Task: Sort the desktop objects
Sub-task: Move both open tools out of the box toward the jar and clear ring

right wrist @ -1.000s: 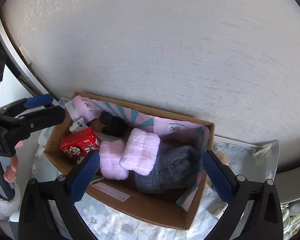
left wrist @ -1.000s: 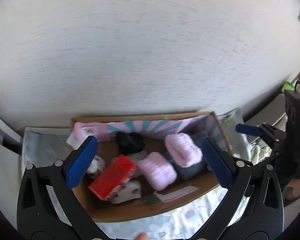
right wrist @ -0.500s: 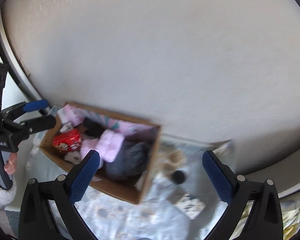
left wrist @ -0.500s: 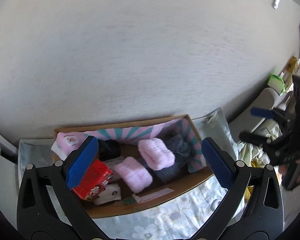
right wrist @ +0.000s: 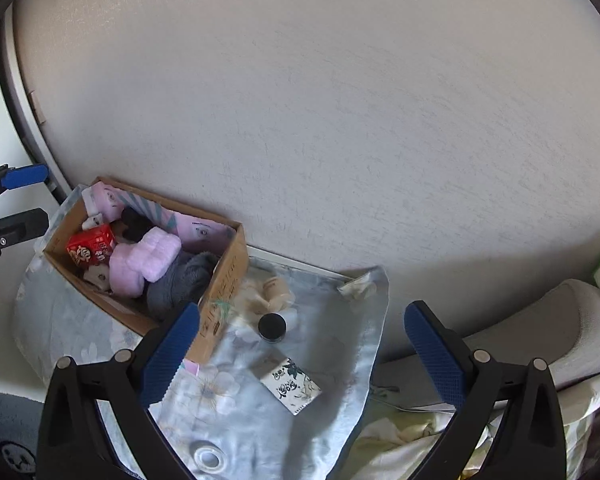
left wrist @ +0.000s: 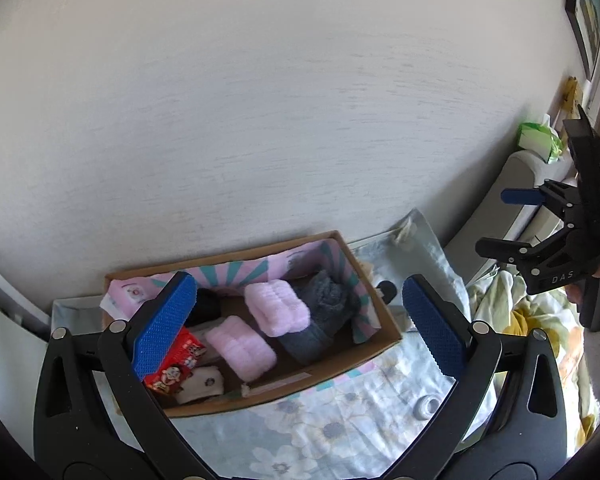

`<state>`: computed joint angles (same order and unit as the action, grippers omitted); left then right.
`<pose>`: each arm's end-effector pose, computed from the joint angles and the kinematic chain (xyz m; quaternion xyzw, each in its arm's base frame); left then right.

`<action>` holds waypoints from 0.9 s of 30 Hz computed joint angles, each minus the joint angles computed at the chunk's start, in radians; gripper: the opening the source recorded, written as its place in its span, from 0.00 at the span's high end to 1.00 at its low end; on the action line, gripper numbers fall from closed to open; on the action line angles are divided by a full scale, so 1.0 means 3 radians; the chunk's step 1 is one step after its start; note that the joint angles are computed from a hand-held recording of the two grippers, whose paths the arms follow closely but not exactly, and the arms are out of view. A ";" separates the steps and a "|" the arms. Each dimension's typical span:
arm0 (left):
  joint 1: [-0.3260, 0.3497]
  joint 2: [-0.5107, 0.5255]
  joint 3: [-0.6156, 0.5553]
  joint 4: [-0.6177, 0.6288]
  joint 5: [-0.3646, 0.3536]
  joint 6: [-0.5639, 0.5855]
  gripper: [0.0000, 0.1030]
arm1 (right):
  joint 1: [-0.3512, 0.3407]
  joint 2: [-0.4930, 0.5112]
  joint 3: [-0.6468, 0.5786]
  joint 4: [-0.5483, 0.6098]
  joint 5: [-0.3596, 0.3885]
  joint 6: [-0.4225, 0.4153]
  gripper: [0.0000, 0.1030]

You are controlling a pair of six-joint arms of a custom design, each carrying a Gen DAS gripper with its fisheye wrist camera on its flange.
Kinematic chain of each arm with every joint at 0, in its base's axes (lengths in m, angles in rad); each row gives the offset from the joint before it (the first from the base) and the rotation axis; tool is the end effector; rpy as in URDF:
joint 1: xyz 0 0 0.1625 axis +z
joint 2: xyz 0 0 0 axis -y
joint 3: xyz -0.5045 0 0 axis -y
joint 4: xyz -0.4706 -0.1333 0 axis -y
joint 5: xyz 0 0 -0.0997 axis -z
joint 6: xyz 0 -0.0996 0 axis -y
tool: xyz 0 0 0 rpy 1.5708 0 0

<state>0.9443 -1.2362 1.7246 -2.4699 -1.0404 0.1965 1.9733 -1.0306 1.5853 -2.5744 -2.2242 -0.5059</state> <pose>-0.2657 -0.6804 0.3792 0.3289 0.8873 -0.2470 0.2087 0.3739 -0.6925 0.3193 0.3409 -0.8611 0.1944 0.3233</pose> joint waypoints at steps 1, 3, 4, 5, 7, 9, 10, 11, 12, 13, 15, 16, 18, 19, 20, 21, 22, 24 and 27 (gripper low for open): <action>-0.0029 -0.0003 0.0027 -0.0023 0.0032 -0.0021 0.00 | -0.0014 -0.0020 0.0010 0.0004 0.0029 -0.0023 0.01; -0.0066 -0.0004 0.0059 -0.0038 0.0067 -0.0064 0.00 | -0.0041 -0.0051 0.0021 0.0016 0.0076 -0.0099 0.01; -0.0087 -0.0005 0.0081 -0.0049 0.0086 -0.0097 0.00 | -0.0055 -0.0065 0.0023 0.0037 0.0104 -0.0134 0.01; -0.0107 -0.0008 0.0106 -0.0064 0.0096 -0.0128 0.00 | -0.0066 -0.0074 0.0024 0.0060 0.0132 -0.0158 0.01; -0.0148 -0.0021 0.0160 -0.0085 0.0107 -0.0185 0.00 | -0.0092 -0.0097 0.0027 0.0123 0.0190 -0.0235 0.01; -0.0184 -0.0030 0.0210 -0.0106 0.0133 -0.0231 0.00 | -0.0117 -0.0109 0.0030 0.0176 0.0217 -0.0316 0.01; -0.0213 -0.0035 0.0254 -0.0130 0.0156 -0.0266 0.00 | -0.0135 -0.0116 0.0029 0.0210 0.0247 -0.0350 0.01; -0.0231 -0.0040 0.0289 -0.0153 0.0167 -0.0285 0.00 | -0.0157 -0.0123 0.0029 0.0237 0.0289 -0.0382 0.01; -0.0247 -0.0046 0.0324 -0.0175 0.0176 -0.0302 0.00 | -0.0177 -0.0130 0.0031 0.0263 0.0328 -0.0405 0.01; -0.0271 -0.0052 0.0372 -0.0205 0.0195 -0.0327 0.00 | -0.0199 -0.0130 0.0025 0.0304 0.0367 -0.0429 0.01; -0.0316 -0.0064 0.0486 -0.0282 0.0239 -0.0369 0.00 | -0.0245 -0.0122 0.0008 0.0391 0.0429 -0.0493 0.01; -0.0334 -0.0062 0.0542 -0.0334 0.0261 -0.0383 0.00 | -0.0261 -0.0115 0.0005 0.0409 0.0446 -0.0522 0.01; -0.0363 -0.0064 0.0634 -0.0418 0.0284 -0.0393 0.00 | -0.0309 -0.0096 -0.0014 0.0489 0.0514 -0.0613 0.01; -0.0384 -0.0059 0.0708 -0.0513 0.0327 -0.0377 0.00 | -0.0333 -0.0083 -0.0026 0.0533 0.0548 -0.0663 0.01; -0.0409 -0.0050 0.0783 -0.0607 0.0385 -0.0368 0.00 | -0.0354 -0.0072 -0.0033 0.0564 0.0574 -0.0706 0.01; -0.0419 -0.0038 0.0823 -0.0656 0.0406 -0.0369 0.00 | -0.0376 -0.0061 -0.0037 0.0593 0.0598 -0.0748 0.01; -0.0433 -0.0024 0.0895 -0.0729 0.0418 -0.0387 0.00 | -0.0405 -0.0038 -0.0049 0.0635 0.0625 -0.0805 0.01; -0.0455 -0.0016 0.1006 -0.0832 0.0405 -0.0428 0.02 | -0.0453 0.0006 -0.0067 0.0682 0.0661 -0.0889 0.01; -0.0485 0.0043 0.1218 -0.0998 0.0375 -0.0506 0.07 | -0.0537 0.0079 -0.0088 0.0719 0.0759 -0.1010 0.01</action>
<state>0.7988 -1.2232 2.0900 -2.7692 -0.9280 0.0448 1.8121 -1.0068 1.5589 -2.3586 -1.9966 -0.8089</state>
